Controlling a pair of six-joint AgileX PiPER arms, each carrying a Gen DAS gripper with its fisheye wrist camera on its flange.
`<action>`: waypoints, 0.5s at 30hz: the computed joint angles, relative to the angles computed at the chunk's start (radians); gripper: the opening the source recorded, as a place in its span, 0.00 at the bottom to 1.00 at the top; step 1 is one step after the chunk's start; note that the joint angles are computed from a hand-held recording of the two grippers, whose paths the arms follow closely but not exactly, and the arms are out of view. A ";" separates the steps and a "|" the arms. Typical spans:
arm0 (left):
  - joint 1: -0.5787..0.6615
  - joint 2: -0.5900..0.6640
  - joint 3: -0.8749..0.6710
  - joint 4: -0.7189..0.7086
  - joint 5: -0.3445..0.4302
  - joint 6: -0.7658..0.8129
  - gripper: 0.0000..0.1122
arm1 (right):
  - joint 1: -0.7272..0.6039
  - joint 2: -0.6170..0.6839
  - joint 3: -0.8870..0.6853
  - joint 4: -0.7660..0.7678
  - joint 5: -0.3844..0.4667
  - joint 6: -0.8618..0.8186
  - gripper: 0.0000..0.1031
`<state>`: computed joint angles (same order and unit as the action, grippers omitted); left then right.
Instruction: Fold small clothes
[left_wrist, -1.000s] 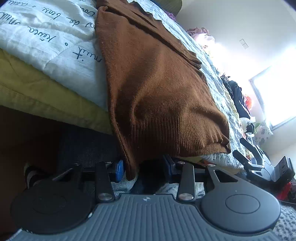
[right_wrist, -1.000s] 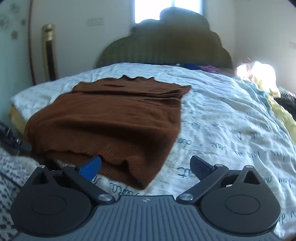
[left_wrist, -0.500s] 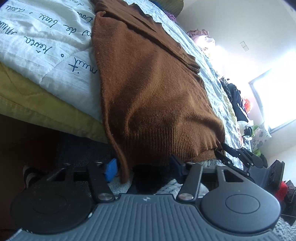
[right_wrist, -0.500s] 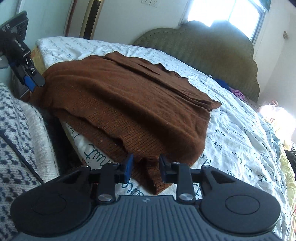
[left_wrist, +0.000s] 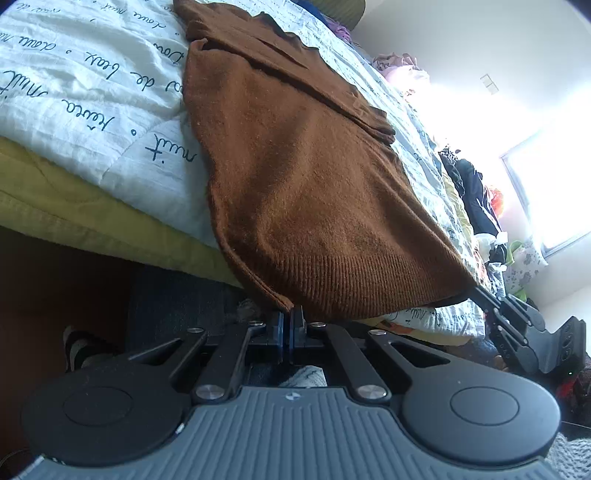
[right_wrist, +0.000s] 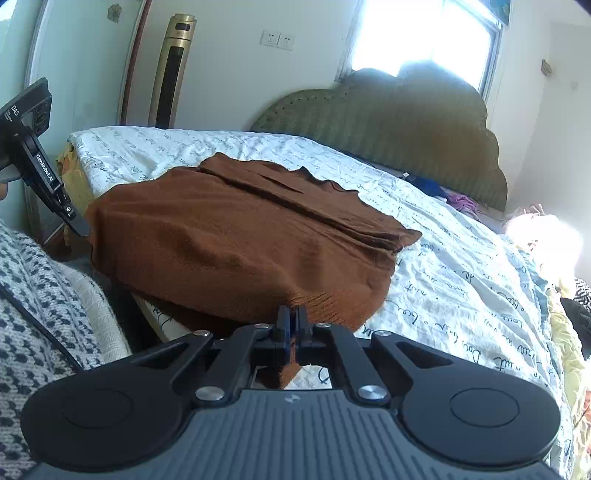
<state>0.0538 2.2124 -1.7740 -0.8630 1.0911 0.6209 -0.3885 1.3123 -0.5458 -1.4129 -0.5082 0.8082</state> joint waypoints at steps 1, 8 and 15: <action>0.007 -0.003 0.009 0.005 -0.002 0.009 0.01 | -0.014 0.003 0.004 -0.015 -0.003 0.000 0.01; 0.032 -0.018 0.086 0.059 -0.075 0.035 0.01 | -0.071 0.139 -0.028 -0.195 -0.006 0.085 0.13; 0.038 -0.026 0.101 0.006 -0.130 0.123 0.02 | -0.361 0.304 -0.178 -0.267 -0.390 0.469 0.90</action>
<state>0.0916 2.1869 -1.6727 -0.8567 0.9606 0.7443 -0.7495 1.6167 -0.7235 -1.6799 -0.8985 1.2770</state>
